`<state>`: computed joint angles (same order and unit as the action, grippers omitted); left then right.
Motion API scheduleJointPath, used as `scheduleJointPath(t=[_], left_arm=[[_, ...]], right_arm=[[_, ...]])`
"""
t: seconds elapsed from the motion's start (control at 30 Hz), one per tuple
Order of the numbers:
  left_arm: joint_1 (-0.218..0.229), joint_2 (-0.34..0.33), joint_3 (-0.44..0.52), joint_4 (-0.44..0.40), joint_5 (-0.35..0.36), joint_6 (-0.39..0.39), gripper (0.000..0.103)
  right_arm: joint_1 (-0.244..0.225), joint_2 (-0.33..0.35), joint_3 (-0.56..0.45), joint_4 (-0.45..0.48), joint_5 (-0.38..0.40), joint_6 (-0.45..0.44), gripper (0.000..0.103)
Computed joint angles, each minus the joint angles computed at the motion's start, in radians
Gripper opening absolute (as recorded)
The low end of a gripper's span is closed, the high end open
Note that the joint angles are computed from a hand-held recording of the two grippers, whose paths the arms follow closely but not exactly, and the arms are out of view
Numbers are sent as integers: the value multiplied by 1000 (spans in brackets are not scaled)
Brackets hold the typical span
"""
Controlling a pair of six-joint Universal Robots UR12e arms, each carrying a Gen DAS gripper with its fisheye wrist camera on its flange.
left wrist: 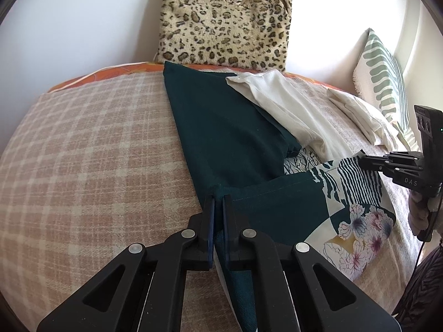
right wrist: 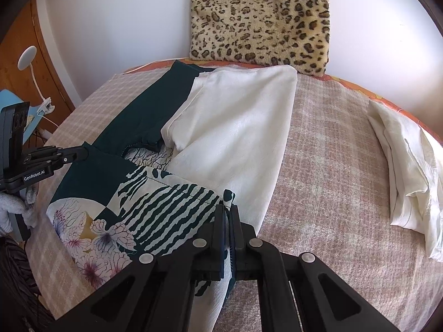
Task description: Fold small clothes
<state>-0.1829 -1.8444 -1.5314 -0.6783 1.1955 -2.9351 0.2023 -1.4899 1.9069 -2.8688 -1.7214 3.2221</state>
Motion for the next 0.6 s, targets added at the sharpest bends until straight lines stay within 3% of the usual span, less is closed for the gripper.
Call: scheduleJointPath(t=[0.3,0.43,0.5,0.57,0.6], left_arm=[[-5,-25,24,34,24,-33,3],[-9,-38,41,-10,59,-47,3],[-10,-35,39,-13,75,-50,3],[-12,-22,23,26,95,-48,5],[-10,-13,15,44,89,-50,6]], right_arm=[[-13,16,-14,-32,-7,37,0],[-5,35,-33,-6,-61,12,0],[-7,36,-37,9,-58,16,4],[-6,29,-31,-2,-67,20,23],[-2,23,-23,-27,-74,18,26]])
